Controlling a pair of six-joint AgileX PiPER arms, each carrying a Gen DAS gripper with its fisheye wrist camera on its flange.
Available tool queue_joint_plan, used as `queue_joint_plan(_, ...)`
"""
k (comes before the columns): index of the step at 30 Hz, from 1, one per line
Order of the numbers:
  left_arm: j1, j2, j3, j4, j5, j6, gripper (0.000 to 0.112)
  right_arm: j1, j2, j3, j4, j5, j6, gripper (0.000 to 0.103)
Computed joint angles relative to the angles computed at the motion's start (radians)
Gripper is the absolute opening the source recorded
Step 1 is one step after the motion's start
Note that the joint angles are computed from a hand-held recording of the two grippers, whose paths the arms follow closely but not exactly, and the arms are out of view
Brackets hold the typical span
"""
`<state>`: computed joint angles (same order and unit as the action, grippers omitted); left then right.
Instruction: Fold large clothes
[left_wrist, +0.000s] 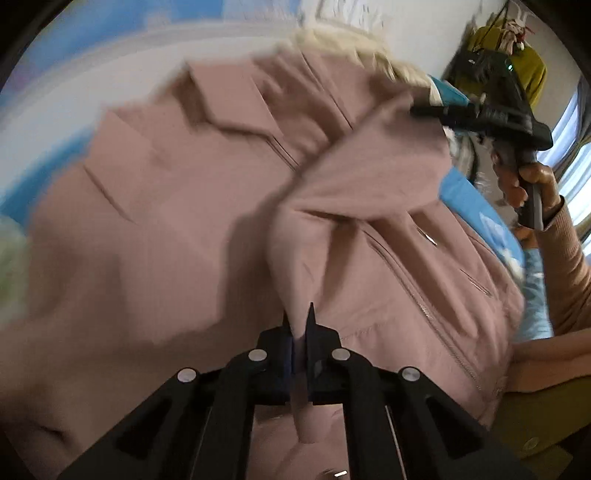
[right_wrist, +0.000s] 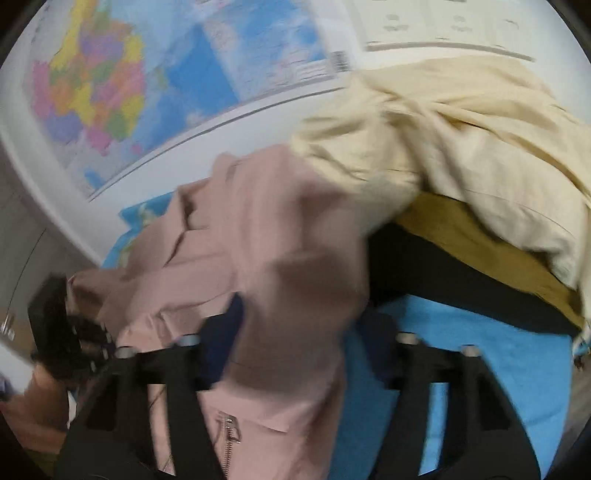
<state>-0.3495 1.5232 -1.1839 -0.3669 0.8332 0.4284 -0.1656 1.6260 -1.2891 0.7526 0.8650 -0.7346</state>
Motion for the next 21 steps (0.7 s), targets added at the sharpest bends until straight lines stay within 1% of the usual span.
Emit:
queue_joint_plan(1, 0.011, -0.018, -0.006, 0.027, 0.002, -0.019, 0.003, 0.021, -0.006, -0.011, -0.016, -0.012, -0.002, 0.03)
queue_joint_plan(2, 0.041, -0.034, -0.023, 0.056, 0.013, -0.036, 0.003, 0.036, 0.006, -0.04, -0.025, -0.012, 0.006, 0.018)
queue_joint_plan(3, 0.059, -0.044, -0.033, 0.087, 0.015, -0.058, 0.003, 0.049, 0.007, -0.059, -0.032, -0.02, 0.012, 0.013)
queue_joint_plan(5, 0.107, -0.041, -0.07, 0.139, 0.024, -0.091, 0.004, 0.073, 0.004, -0.082, -0.071, -0.069, 0.039, 0.009)
queue_joint_plan(6, 0.116, -0.038, -0.08, 0.183, 0.018, -0.123, 0.004, 0.081, 0.009, -0.093, -0.085, -0.089, 0.05, 0.009)
queue_joint_plan(7, 0.109, -0.03, -0.086, 0.264, 0.003, -0.194, 0.005, 0.096, 0.024, -0.116, -0.116, -0.113, 0.088, 0.009)
queue_joint_plan(8, 0.094, -0.018, -0.098, 0.338, 0.002, -0.267, 0.014, 0.105, 0.046, -0.133, -0.136, -0.125, 0.111, 0.009)
queue_joint_plan(9, 0.099, 0.002, -0.109, 0.38, 0.004, -0.303, 0.024, 0.118, 0.079, -0.163, -0.177, -0.127, 0.15, 0.009)
queue_joint_plan(10, 0.116, 0.023, -0.12, 0.382, 0.011, -0.31, 0.043, 0.142, 0.109, -0.184, -0.253, -0.142, 0.202, 0.009)
queue_joint_plan(11, 0.145, 0.025, -0.118, 0.344, 0.014, -0.277, 0.046, 0.176, 0.136, -0.196, -0.344, -0.17, 0.274, 0.009)
queue_joint_plan(12, 0.18, 0.026, -0.114, 0.275, 0.017, -0.213, 0.047, 0.195, 0.157, -0.207, -0.409, -0.179, 0.322, 0.007)
queue_joint_plan(13, 0.222, 0.023, -0.103, 0.187, 0.032, -0.143, 0.053, 0.203, 0.172, -0.211, -0.436, -0.185, 0.339, 0.006)
queue_joint_plan(14, 0.238, 0.032, -0.11, 0.138, 0.048, -0.112, 0.063, 0.195, 0.18, -0.207, -0.422, -0.186, 0.333, 0.004)
queue_joint_plan(16, 0.256, 0.014, -0.075, 0.081, 0.032, -0.063, 0.065, 0.154, 0.187, -0.212, -0.318, -0.156, 0.275, 0.004)
queue_joint_plan(17, 0.262, -0.006, -0.049, 0.05, 0.032, -0.021, 0.067, 0.142, 0.184, -0.21, -0.289, -0.151, 0.257, 0.004)
queue_joint_plan(19, 0.241, -0.018, -0.029, 0.057, 0.027, -0.004, 0.074, 0.121, 0.174, -0.206, -0.249, -0.137, 0.223, 0.004)
queue_joint_plan(21, 0.198, 0.008, -0.033, 0.079, 0.012, -0.015, 0.074, 0.114, 0.171, -0.21, -0.243, -0.13, 0.224, 0.001)
